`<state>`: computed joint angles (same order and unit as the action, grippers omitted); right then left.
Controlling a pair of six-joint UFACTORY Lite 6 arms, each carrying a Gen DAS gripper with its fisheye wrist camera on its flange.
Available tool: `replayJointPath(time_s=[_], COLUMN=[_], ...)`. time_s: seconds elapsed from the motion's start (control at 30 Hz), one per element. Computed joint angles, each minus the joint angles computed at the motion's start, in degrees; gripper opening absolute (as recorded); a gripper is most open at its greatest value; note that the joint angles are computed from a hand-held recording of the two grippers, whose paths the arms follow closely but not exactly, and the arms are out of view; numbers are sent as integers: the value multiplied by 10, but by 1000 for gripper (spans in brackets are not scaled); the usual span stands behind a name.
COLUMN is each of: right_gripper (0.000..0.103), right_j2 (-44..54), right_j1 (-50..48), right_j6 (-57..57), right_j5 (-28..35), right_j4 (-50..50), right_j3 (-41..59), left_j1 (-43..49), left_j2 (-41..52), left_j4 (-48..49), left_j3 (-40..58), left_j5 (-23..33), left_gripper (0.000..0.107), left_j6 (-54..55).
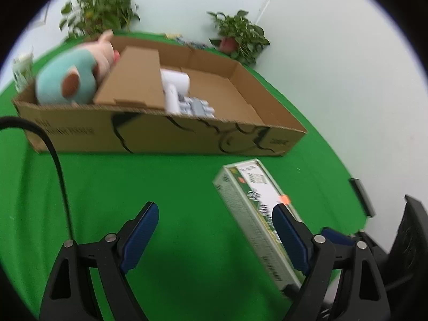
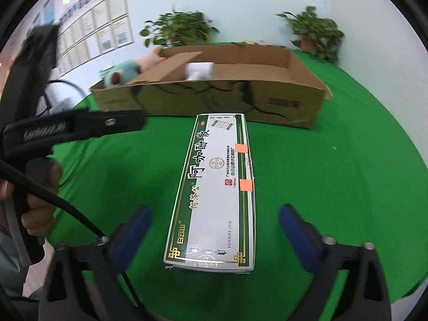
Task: Organize objects
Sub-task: 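Close the right gripper across the green-and-white medicine box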
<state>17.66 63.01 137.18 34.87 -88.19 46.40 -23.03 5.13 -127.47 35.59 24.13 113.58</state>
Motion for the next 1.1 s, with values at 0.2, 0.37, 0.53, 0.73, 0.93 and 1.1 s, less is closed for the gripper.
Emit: replayJointPath(time_s=[0.2, 0.37, 0.53, 0.73, 0.93, 1.1], right_gripper=[101, 101, 78, 64, 63, 63], right_j2=[20, 28, 45, 36, -28, -15], right_j1=[11, 8, 18, 16, -18, -12], right_j6=[-16, -20, -34, 16, 253, 228], right_j5=[-6, -4, 0, -20, -80, -76], right_j4=[32, 41, 51, 13, -202, -190], right_j3=[29, 36, 53, 41, -38, -22], left_j1=[15, 3, 3, 0, 1, -10], left_j2=[109, 170, 177, 169, 164, 161], left_j4=[182, 199, 195, 192, 189, 179], left_j3=[69, 108, 106, 93, 76, 67], left_j5=[123, 164, 183, 179, 186, 180], left_gripper=[86, 86, 85, 81, 65, 50], left_j6=[-187, -220, -217, -216, -221, -211])
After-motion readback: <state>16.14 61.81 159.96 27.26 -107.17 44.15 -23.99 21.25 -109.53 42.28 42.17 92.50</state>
